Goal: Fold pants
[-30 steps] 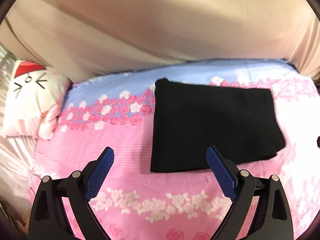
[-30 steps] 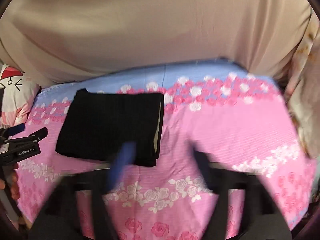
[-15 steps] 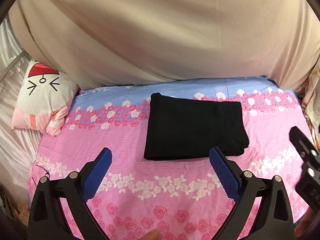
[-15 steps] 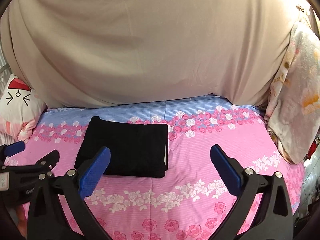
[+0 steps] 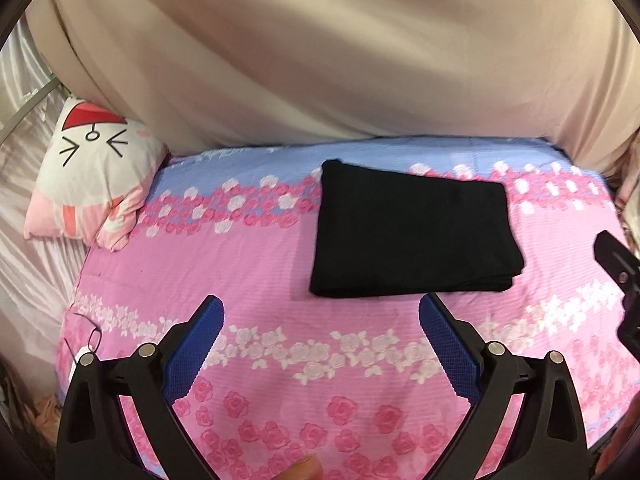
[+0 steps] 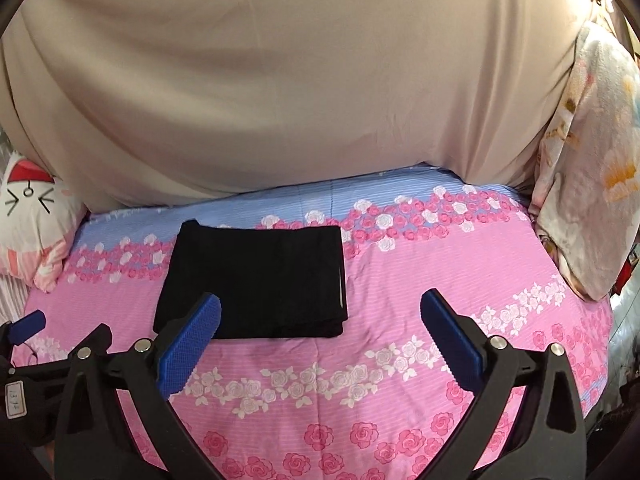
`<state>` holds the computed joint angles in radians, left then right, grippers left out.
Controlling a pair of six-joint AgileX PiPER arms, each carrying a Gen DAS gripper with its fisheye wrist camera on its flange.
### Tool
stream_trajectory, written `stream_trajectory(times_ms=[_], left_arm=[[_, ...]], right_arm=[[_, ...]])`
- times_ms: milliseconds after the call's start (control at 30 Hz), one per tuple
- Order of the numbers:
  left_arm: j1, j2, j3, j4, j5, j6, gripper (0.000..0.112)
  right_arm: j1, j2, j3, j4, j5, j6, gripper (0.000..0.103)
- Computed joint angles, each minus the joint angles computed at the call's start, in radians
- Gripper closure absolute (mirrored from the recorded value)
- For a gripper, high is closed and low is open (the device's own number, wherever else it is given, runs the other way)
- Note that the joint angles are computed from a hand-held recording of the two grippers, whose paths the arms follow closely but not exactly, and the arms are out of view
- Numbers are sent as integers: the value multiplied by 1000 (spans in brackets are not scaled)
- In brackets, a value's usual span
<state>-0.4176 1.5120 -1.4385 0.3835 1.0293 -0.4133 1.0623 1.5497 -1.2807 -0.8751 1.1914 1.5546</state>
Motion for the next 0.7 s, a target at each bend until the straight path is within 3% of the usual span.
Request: stream_trajectory(times_ms=[367,700], left_arm=[[91,122,-9,-41,-83,56,15],[87,154,-62,-53,-84,65,15]], right_arm=[[-55,104,-26,29,-67,23,5],[-64,142,-83,9,-60,-10,5]])
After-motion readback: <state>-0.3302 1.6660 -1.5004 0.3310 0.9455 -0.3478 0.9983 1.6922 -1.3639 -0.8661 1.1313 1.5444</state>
